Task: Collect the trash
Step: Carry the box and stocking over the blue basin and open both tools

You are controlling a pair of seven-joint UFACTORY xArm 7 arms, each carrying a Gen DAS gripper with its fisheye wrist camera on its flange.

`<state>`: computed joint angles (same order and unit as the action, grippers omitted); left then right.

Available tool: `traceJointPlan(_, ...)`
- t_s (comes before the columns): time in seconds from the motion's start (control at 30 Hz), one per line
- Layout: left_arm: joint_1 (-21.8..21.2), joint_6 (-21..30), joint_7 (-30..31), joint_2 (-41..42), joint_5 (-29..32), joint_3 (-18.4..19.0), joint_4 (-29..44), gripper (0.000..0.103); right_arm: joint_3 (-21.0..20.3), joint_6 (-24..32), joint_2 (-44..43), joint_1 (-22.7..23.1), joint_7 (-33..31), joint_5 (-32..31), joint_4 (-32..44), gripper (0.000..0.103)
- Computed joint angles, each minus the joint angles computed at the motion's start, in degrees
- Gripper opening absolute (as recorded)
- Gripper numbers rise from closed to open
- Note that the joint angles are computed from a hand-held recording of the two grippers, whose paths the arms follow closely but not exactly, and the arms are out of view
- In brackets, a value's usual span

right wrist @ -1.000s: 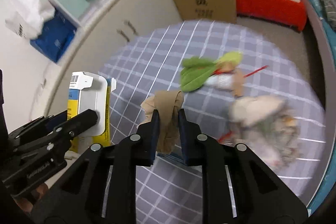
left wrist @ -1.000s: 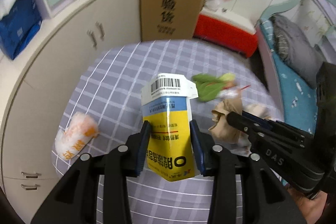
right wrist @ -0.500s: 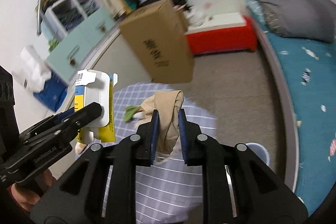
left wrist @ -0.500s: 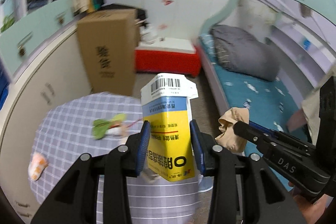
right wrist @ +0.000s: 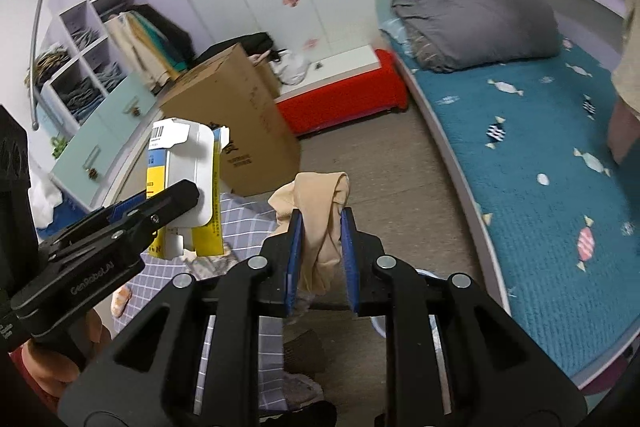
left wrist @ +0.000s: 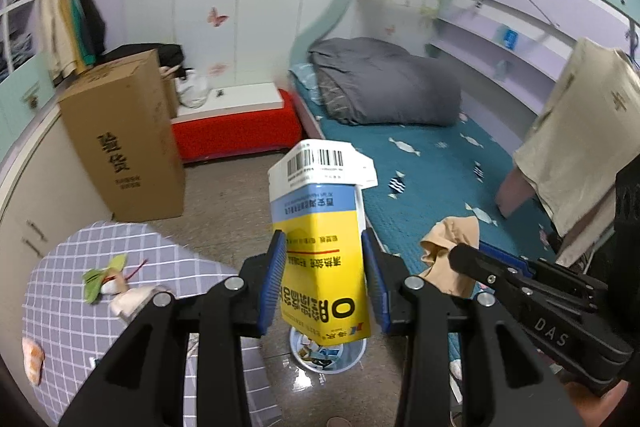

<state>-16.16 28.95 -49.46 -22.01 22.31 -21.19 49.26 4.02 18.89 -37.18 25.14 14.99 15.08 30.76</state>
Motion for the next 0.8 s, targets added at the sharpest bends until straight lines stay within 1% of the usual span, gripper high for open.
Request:
traceJointPlan(0.1, -0.29, -0.25, 0.43, 2.57, 0.82, -0.65, 2.18, 0.038, -0.54, -0.60, -1.28, -1.03, 0.31, -0.15, -1.41, 0.023)
traceJointPlan(0.13, -0.33, -0.05, 0.33, 3.83, 1.47, -1.01, 3.28, 0.038, -2.29, -1.97, -1.17, 0.45, -0.66, 1.13, -2.01, 0.027)
traceJointPlan(0.17, -0.72, -0.11, 0.52, 4.47, 1.57, -0.76, 3.62, 0.038, -3.28, -2.81, -0.89, 1.32, -1.17, 2.02, -2.30, 0.051)
traceJointPlan(0.2, -1.16, -0.01, 0.81, 5.04, 1.52, -0.45, 4.00, 0.038, -3.54, -3.18, -0.85, 1.11, -1.23, 2.22, -2.51, 0.073)
traceJointPlan(0.27, -1.83, 0.16, 1.07, 6.16, 1.92, -0.10, 4.79, 0.038, -4.53, -4.36, -0.24, 1.88, -1.78, 3.16, -2.75, 0.073)
traceJointPlan(0.33, -2.49, 0.44, 1.39, 7.03, 2.13, 0.37, 5.50, 0.038, -4.29, -4.10, -0.72, 1.01, -1.76, 2.92, -3.25, 0.073)
traceJointPlan(0.4, -3.04, 0.34, 1.85, 7.45, 2.22, 0.96, 5.67, 0.038, -3.82, -4.46, -0.92, 0.52, -1.36, 2.84, -3.39, 0.073)
traceJointPlan(0.5, -3.61, 0.28, 2.32, 8.37, 2.24, 1.59, 6.38, 0.038, -1.81, -4.53, -1.37, -1.75, 0.60, 1.44, -3.28, 0.073)
traceJointPlan(0.57, -3.93, 0.20, 2.49, 9.04, 2.37, 1.84, 6.87, 0.038, -0.70, -4.90, -1.99, -3.11, 1.99, 0.40, -3.67, 0.075)
traceJointPlan(0.6, -4.07, 0.25, 2.51, 9.28, 2.45, 1.95, 7.13, 0.038, -0.28, -4.94, -2.15, -3.67, 2.67, -0.15, -3.69, 0.077)
traceJointPlan(0.8, -4.95, 0.15, 3.48, 10.33, 2.18, 2.77, 7.85, 0.038, -0.67, -5.15, -2.50, -4.22, 4.16, -1.87, -4.04, 0.078)
